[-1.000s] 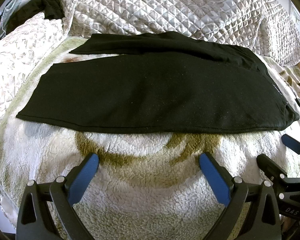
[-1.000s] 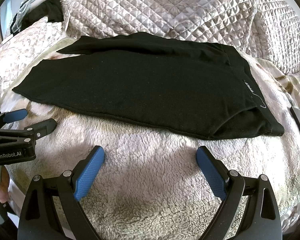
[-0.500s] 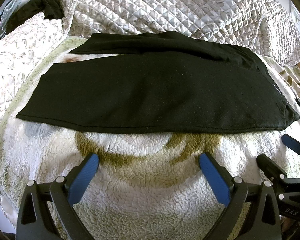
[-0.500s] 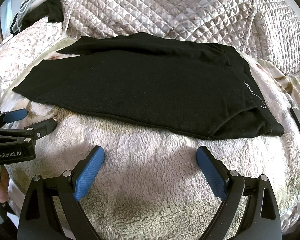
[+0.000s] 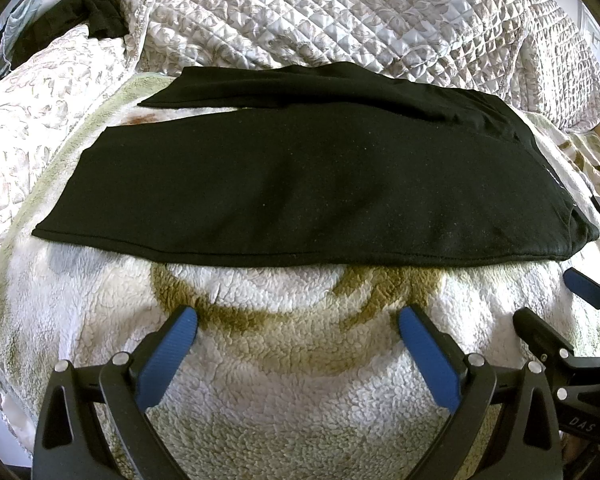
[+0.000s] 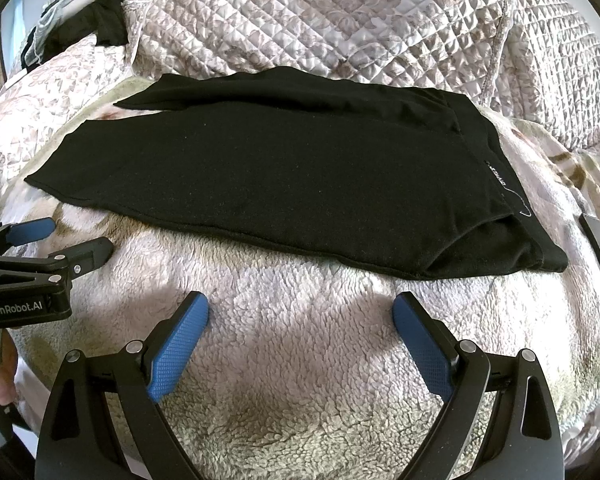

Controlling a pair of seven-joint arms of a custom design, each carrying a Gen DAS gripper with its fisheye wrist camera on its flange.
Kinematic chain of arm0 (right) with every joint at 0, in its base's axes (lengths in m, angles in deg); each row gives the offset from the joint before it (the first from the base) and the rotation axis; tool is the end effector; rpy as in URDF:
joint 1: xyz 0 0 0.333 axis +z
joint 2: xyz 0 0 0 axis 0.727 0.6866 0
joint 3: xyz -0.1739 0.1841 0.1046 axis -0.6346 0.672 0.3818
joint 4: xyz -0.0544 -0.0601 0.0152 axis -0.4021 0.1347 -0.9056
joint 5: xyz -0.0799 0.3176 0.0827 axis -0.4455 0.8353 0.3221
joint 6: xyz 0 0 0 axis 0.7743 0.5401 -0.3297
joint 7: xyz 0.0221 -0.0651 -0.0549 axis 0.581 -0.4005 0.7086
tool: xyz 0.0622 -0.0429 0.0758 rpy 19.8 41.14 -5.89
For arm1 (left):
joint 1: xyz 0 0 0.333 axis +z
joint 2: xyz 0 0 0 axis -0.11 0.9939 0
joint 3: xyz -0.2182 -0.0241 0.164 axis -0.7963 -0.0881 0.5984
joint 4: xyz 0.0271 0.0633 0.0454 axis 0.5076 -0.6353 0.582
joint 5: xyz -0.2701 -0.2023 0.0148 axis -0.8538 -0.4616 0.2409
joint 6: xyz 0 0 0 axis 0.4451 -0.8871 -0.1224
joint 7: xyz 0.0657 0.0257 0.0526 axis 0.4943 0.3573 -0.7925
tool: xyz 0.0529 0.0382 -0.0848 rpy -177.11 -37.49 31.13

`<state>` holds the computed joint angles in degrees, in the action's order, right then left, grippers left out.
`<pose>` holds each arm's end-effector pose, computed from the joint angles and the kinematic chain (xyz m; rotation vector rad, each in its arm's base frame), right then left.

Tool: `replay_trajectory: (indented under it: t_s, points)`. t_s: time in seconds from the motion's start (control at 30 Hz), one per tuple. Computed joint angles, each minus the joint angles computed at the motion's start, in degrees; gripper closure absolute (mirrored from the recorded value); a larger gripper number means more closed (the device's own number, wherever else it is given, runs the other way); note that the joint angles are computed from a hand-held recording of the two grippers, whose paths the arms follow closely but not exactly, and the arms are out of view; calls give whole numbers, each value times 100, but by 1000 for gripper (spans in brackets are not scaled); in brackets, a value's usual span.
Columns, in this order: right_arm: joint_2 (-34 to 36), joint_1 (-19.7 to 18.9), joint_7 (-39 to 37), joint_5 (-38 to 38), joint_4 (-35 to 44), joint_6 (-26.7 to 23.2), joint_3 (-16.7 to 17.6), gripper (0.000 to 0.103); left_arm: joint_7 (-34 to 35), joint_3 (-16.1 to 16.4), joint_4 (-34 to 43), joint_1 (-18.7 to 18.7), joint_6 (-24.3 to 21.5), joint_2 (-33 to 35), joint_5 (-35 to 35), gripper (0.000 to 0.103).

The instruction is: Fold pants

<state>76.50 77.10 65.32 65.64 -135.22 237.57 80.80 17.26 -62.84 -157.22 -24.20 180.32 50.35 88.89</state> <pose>0.4609 0.3238 0.4171 -2.1345 1.2978 -0.4810 0.4137 -0.2834 0.4175 -2.0435 1.5790 -0.5270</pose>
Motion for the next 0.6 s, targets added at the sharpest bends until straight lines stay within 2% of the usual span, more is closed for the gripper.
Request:
replay_trajectory:
  t_s: [0.6]
  points:
    - [-3, -2, -28, 4, -33, 42, -11, 10, 14, 2, -1, 1, 1, -4, -12, 1]
